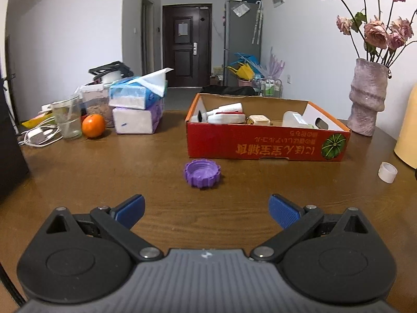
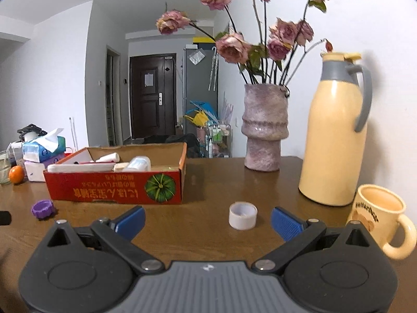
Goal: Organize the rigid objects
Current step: 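Move both tools back from the box toward the purple cap and tape roll, then grasp the purple screw cap with the left tool while the right tool grasps the white tape roll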
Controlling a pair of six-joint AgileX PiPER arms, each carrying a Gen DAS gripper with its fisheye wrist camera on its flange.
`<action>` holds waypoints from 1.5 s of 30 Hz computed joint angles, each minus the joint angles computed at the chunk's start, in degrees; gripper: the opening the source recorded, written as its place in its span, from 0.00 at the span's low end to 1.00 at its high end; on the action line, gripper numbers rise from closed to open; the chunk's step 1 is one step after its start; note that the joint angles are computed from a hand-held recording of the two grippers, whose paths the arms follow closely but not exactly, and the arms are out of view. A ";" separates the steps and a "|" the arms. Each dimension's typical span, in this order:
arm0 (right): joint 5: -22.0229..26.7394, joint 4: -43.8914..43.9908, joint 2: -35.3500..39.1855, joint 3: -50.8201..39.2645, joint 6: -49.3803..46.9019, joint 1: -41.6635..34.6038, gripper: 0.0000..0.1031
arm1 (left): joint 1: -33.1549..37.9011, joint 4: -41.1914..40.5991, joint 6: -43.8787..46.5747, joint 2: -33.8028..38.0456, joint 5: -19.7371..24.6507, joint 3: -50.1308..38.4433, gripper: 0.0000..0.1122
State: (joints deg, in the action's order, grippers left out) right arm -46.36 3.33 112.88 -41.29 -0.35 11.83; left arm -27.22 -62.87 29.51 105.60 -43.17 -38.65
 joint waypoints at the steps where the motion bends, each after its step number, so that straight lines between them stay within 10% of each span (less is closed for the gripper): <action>1: 0.37 -0.51 0.26 -0.10 0.23 -0.40 1.00 | -0.50 -0.40 -0.61 -0.19 -0.82 0.75 0.92; 32: 30.82 14.49 19.24 -37.63 -13.56 -4.34 1.00 | 8.45 2.88 -2.72 4.81 3.99 -5.29 0.92; 45: 40.40 6.61 24.57 -48.68 -6.87 -5.28 0.72 | 11.77 -0.58 2.71 8.37 8.03 -11.25 0.92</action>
State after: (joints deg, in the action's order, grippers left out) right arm -5.96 9.94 137.44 -89.97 -7.22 6.55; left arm -15.45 -63.45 32.21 113.96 -35.14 -49.90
